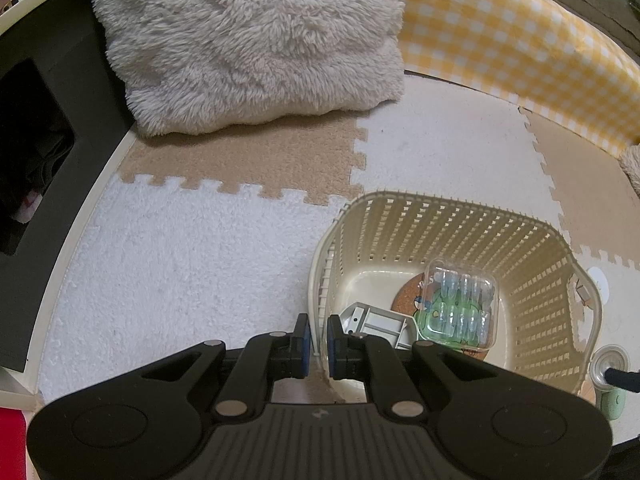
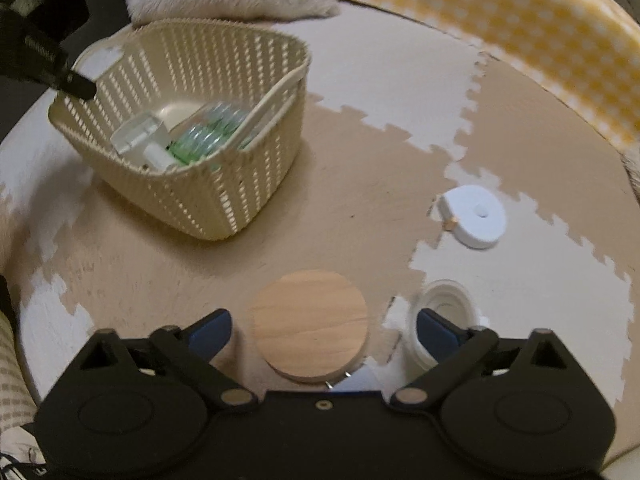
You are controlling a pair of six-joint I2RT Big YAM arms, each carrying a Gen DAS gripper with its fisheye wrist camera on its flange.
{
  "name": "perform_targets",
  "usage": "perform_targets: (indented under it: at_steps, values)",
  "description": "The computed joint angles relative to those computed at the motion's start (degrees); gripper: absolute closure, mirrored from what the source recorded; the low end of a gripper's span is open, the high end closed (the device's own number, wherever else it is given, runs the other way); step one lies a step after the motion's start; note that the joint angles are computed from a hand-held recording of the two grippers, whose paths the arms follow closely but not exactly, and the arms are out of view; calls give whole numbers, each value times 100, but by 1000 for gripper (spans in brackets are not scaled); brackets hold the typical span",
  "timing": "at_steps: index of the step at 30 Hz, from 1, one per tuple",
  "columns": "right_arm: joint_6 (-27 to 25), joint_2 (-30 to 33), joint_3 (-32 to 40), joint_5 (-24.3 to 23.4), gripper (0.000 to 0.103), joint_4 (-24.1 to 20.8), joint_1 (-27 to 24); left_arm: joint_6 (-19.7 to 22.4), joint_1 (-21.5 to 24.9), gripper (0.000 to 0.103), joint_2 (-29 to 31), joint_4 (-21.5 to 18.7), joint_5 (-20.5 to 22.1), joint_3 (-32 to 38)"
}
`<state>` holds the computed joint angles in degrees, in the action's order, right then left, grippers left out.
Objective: Organize rigid objects
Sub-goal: 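Move the right tool to the round wooden lid and grasp it, then carry the wooden lid with the right tool and drop it into the basket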
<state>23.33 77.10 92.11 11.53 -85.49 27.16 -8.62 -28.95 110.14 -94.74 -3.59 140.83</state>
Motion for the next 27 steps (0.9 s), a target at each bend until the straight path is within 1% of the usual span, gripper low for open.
perform_targets:
  at_steps: [2,6,8,10,18,23,27]
  values:
    - [-7,53,3,-82,14,-12,-20,-4,2,94,-1,1,4,-2]
    - [48,91,-5,-157,21,11,-37,-9,-3,94,2,0,1,3]
    - [53,101,-3,-187,30,-1,-34,-9,-2,94,3,-6,4,7]
    - [46,126,7,-172,34,-34,-37,-9,-2,94,-3,1,5,-4]
    - [74,122,27,-83,34,-38,-16,-22,-1,94,-2,0,16,-4]
    - [156,39,13,34,34,87,-46,-30,1,94,1,-12,28,6]
    - [319,-25,21,139,34,172,-78,-39,10,94,14,-43,48,52]
